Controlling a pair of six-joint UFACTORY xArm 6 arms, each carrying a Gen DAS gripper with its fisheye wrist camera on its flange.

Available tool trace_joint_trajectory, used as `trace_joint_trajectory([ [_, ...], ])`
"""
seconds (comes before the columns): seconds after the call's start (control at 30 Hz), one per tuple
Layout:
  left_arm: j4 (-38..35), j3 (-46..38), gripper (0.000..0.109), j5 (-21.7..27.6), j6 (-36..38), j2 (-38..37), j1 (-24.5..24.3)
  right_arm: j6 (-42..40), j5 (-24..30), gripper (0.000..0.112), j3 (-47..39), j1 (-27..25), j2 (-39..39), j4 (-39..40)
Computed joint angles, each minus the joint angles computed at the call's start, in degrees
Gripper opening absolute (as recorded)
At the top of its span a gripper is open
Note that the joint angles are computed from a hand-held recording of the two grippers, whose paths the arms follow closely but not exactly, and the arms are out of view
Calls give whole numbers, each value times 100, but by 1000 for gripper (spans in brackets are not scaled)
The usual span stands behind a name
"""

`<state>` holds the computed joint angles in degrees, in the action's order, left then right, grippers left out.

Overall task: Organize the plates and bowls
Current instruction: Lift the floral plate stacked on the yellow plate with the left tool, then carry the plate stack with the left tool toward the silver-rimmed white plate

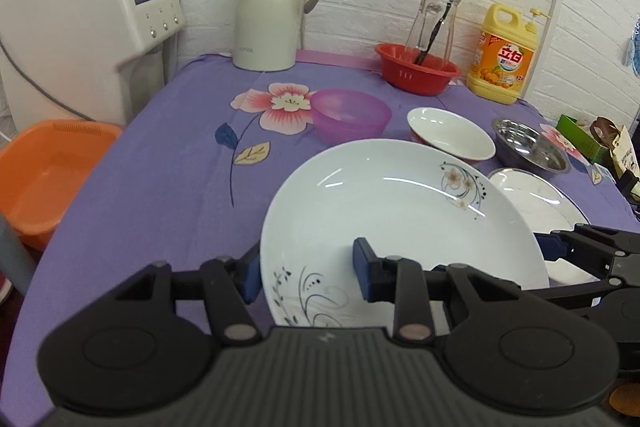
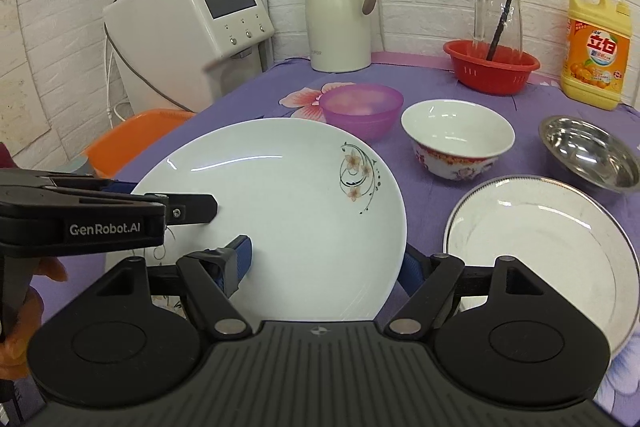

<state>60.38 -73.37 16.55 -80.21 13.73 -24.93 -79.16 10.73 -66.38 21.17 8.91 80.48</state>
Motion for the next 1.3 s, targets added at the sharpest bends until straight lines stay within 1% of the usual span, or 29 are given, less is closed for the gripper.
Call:
trace_joint_trajectory([
  [0.1, 378, 542, 31, 117, -530, -420, -205, -299, -106, 103, 629, 101, -508, 418],
  [0.27, 682, 1197, 31, 245, -981, -900, -478, -849, -280, 103, 1332, 283, -1078, 1154],
  [0.37, 671, 1397, 31, 245, -1027, -1003, -545, -1055, -319, 103, 1506, 336, -1173, 1418],
  [0.4, 707, 1442, 32, 183, -1083, -1018, -529, -1386, -377, 103, 1509, 371, -1186, 1721],
  [0.5, 853, 1510, 32, 45, -1269, -1019, -483, -1857, -466, 103, 1486, 407, -1177, 2170],
  [0.53, 859, 1514, 32, 3, -1284, -1004, -467, -1894, -469, 103, 1473, 405, -1150, 2184],
  [0.63, 745, 1501, 32, 43, -1157, -915, -466, -1379, -349, 103, 1573, 369, -1085, 1651],
  [0.67, 902, 1505, 33, 9, -1303, -901, -447, -1427, -299, 103, 1583, 357, -1078, 1652],
  [0.7, 1003, 1521, 33, -47, -1403, -907, -423, -1670, -311, 103, 1590, 371, -1093, 1857],
  [0.77, 940, 1578, 40, -221, -1370, -948, -352, -1783, -244, 103, 1589, 325, -1115, 1971],
  [0.8, 858, 1621, 57, -321, -1335, -982, -305, -2005, -187, 103, 1593, 265, -1162, 2222],
  [0.83, 1014, 1660, 70, -418, -1540, -1035, -252, -2195, -221, 103, 1592, 234, -1207, 2455],
  [0.87, 1411, 1679, 72, -477, -1894, -1106, -214, -2519, -281, 103, 1570, 176, -1263, 2857],
  [0.9, 1809, 1679, 76, -348, -2210, -1208, -255, -2738, -279, 103, 1559, 106, -1315, 3153],
  [0.93, 1992, 1674, 78, -166, -2329, -1292, -320, -2929, -201, 103, 1575, -11, -1398, 3456],
  [1.0, 2376, 1625, 80, 30, -2550, -1426, -398, -2940, -52, 103, 1614, -176, -1504, 3618],
  [1.07, 2583, 1493, 84, -19, -2694, -1429, -395, -2965, 43, 103, 1638, -287, -1561, 3744],
  [1.1, 2649, 1378, 90, -53, -2724, -1381, -396, -2943, 72, 103, 1646, -329, -1573, 3769],
  [1.13, 2673, 1260, 94, -41, -2720, -1316, -422, -2850, 101, 103, 1646, -369, -1574, 3726],
  [1.2, 2594, 1010, 94, 6, -2571, -1146, -501, -2743, 184, 103, 1659, -476, -1583, 3656],
  [1.3, 2230, 583, 94, -185, -2171, -770, -543, -2777, 179, 103, 1622, -649, -1569, 3699],
])
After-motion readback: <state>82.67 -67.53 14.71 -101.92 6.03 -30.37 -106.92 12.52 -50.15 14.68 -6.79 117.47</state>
